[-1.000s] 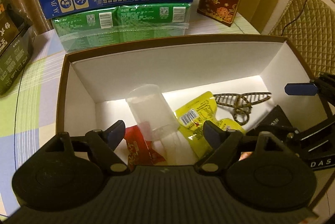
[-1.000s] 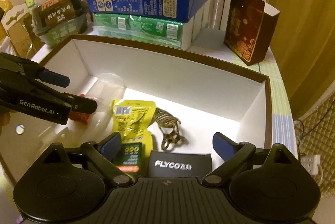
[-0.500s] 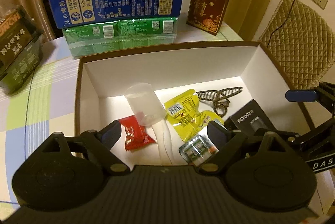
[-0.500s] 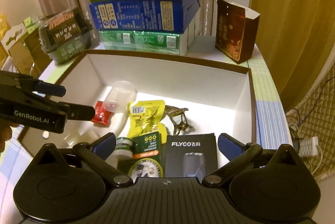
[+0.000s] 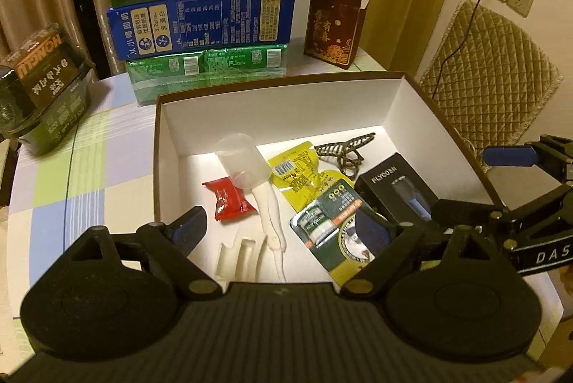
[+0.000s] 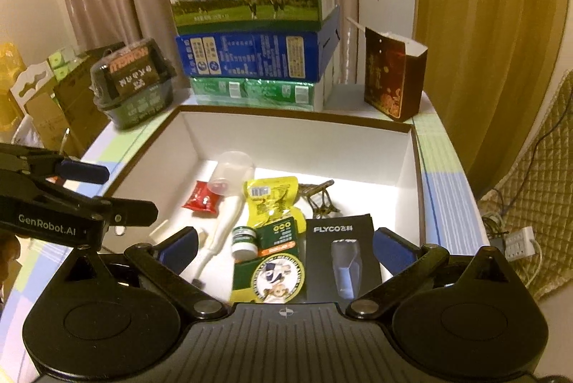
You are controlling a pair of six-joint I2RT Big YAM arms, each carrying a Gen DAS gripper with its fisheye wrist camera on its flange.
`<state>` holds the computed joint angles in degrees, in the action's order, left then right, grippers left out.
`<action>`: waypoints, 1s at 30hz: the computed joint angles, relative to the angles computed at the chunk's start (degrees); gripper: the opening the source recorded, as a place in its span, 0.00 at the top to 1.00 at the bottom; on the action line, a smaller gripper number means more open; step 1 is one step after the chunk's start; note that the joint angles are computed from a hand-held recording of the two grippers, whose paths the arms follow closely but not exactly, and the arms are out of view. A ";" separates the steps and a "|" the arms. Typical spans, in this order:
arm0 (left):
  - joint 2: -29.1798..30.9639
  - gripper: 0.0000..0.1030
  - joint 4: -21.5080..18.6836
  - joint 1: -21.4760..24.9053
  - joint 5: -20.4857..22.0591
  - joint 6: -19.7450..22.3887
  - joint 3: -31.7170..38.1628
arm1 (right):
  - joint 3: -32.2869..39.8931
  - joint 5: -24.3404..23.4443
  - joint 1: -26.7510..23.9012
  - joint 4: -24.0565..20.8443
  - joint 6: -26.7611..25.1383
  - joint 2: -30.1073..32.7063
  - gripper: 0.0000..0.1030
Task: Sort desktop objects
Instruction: 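Withdraw both tools from the box toward the floss box and purple tube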
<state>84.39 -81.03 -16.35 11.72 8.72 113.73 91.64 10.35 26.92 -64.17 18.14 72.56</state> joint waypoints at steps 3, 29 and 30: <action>-1.78 0.15 -0.36 0.47 0.60 -0.02 -1.11 | -0.33 1.55 1.84 -0.33 1.01 -1.13 0.02; -17.74 0.13 -3.93 5.43 5.62 1.55 -13.75 | -5.53 8.46 15.54 -6.38 12.16 -8.18 0.02; -18.21 0.13 -4.19 5.58 5.85 1.62 -14.26 | -5.85 8.38 15.91 -6.61 12.61 -8.34 0.02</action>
<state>66.18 -85.22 -10.77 17.57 10.34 99.46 85.79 18.73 42.83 -70.78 30.75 64.22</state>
